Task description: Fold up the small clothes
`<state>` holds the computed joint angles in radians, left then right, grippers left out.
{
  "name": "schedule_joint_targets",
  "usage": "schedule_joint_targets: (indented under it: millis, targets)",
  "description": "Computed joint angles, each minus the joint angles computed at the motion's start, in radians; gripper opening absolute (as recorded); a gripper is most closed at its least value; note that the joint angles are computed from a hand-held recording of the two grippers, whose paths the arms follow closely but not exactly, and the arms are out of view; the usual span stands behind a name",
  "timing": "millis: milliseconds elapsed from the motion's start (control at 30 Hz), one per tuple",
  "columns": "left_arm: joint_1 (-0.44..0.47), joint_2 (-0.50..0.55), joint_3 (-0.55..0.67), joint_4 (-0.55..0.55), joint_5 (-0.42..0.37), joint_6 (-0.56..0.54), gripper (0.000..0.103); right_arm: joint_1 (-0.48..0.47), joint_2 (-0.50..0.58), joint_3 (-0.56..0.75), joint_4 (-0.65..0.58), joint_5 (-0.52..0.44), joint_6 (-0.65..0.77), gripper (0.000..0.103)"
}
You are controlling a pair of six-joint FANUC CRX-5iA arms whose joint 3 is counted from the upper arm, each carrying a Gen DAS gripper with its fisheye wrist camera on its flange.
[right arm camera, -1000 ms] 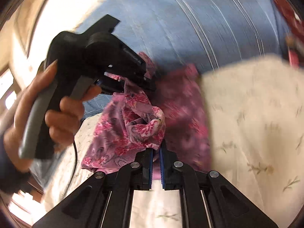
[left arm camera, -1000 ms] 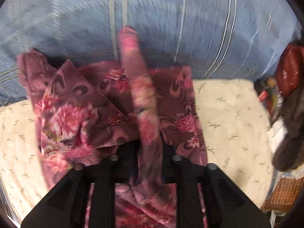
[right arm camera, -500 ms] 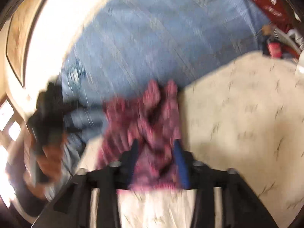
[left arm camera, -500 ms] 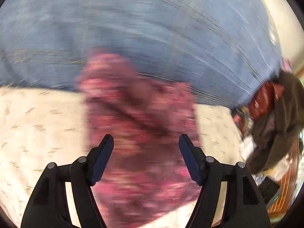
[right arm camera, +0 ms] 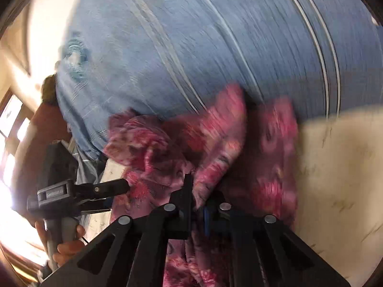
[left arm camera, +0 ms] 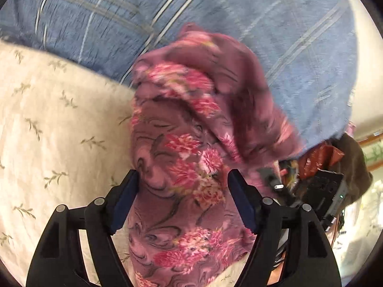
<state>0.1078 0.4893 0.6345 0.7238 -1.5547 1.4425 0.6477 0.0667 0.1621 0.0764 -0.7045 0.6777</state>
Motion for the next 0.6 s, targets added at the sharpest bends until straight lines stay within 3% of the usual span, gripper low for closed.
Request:
schedule_joint_targets:
  millis: [67, 133, 200, 267, 367, 433, 467, 533, 600]
  targets:
    - [0.006, -0.014, -0.030, 0.018, 0.012, -0.028, 0.075, -0.002, -0.054, -0.102, 0.094, 0.077, -0.156, 0.005]
    - [-0.002, -0.001, -0.007, -0.029, -0.010, 0.001, 0.075, -0.029, -0.040, -0.099, 0.068, -0.029, -0.226, 0.005]
    - [-0.005, 0.005, -0.023, -0.035, -0.035, 0.006, 0.075, -0.047, -0.006, -0.054, -0.022, -0.149, -0.177, 0.006]
    - [0.000, -0.021, -0.080, -0.017, -0.043, -0.030, 0.075, -0.028, -0.049, -0.100, 0.028, -0.124, -0.230, 0.015]
    - [0.003, -0.082, -0.162, -0.017, -0.015, -0.089, 0.075, 0.017, -0.122, -0.192, 0.225, -0.037, -0.384, 0.018]
    - [0.001, -0.098, -0.188, -0.012, -0.004, -0.099, 0.075, 0.006, -0.097, -0.141, 0.205, -0.009, -0.329, 0.036]
    - [-0.007, -0.106, -0.201, -0.016, 0.010, -0.097, 0.075, -0.006, -0.066, -0.079, 0.120, -0.029, -0.237, 0.056]
    - [-0.008, -0.122, -0.232, -0.010, 0.019, -0.087, 0.075, -0.021, 0.034, 0.069, 0.034, -0.125, -0.100, 0.061]
    - [-0.008, -0.144, -0.277, 0.006, 0.037, -0.083, 0.075, -0.012, 0.127, 0.174, 0.061, -0.232, -0.067, 0.061]
